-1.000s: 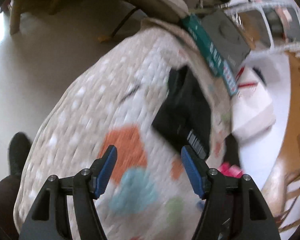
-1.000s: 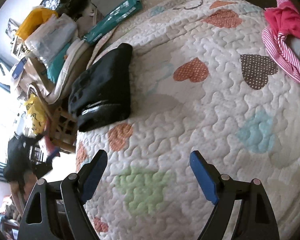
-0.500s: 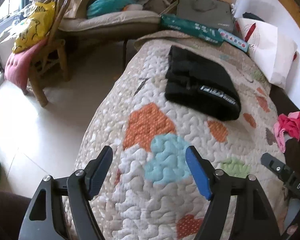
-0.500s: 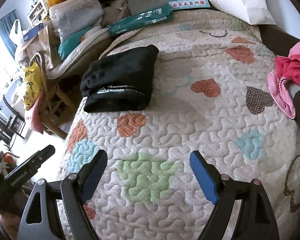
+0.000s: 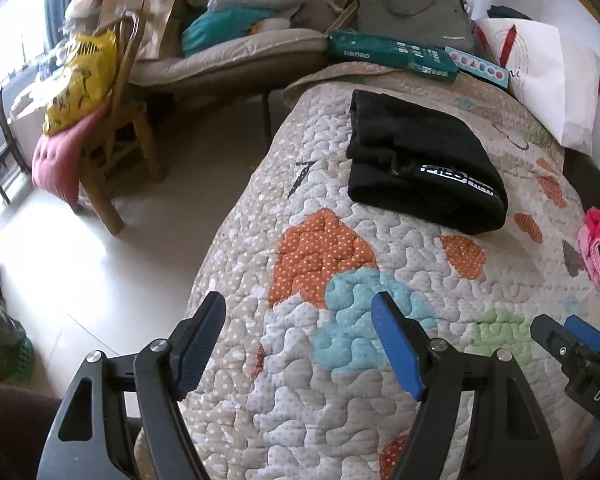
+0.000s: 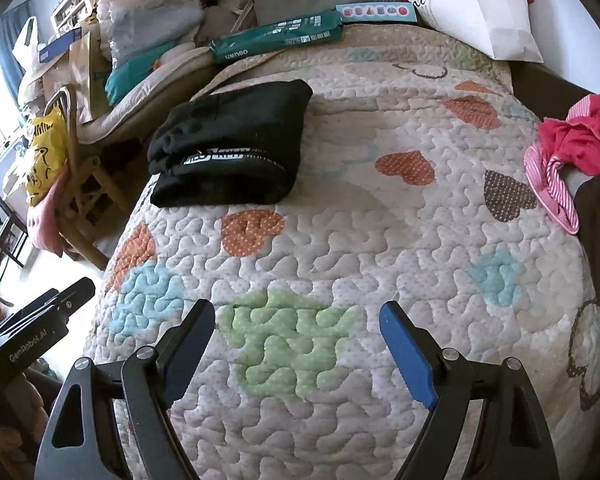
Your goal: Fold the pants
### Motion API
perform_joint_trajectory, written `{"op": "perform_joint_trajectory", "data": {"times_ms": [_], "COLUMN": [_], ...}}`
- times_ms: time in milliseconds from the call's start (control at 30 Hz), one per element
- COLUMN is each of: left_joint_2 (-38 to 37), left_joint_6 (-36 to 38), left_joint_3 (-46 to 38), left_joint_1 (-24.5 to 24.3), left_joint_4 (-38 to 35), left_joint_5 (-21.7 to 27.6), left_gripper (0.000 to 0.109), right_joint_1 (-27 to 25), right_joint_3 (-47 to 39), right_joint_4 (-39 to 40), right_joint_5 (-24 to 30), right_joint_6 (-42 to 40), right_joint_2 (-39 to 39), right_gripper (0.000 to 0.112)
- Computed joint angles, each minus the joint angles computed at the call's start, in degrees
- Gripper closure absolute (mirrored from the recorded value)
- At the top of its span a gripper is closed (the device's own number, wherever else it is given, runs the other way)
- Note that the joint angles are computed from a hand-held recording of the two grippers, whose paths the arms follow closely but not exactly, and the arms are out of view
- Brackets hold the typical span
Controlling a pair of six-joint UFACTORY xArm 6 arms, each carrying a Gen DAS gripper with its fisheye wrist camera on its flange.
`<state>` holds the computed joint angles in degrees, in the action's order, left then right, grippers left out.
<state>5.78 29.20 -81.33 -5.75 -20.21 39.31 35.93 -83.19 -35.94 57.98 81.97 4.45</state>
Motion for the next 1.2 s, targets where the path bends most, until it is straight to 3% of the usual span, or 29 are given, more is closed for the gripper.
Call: {"op": "perform_joint_trajectory", "data": {"times_ms": [967,1100,1200], "left_joint_2": [-1.41,-2.73,-4.81], "left_joint_6": [0.7,-0.47,-0.09], "left_joint_3": [2.51,4.73,8.28], "left_joint_1": [-1.14,-1.51,-2.1], "left_joint_4": [1.4,2.68,2.41], "left_joint_5": [-4.01,-8.73,-17.3], "left_gripper": [0.033,0.032,0.018], "right_joint_1": [0.19,0.23,0.31], "right_joint_3": [-0.21,-0.24,-0.27], "right_joint_4": [1.39,1.34,0.99], "right_joint_5": [-0.43,-0.42,-0.41], "right_joint_6": [-1.36,-1.35,-1.08], "right_joint_2": [1.0,1.04,1.07], "right_gripper": [0.024,0.024,0.024]}}
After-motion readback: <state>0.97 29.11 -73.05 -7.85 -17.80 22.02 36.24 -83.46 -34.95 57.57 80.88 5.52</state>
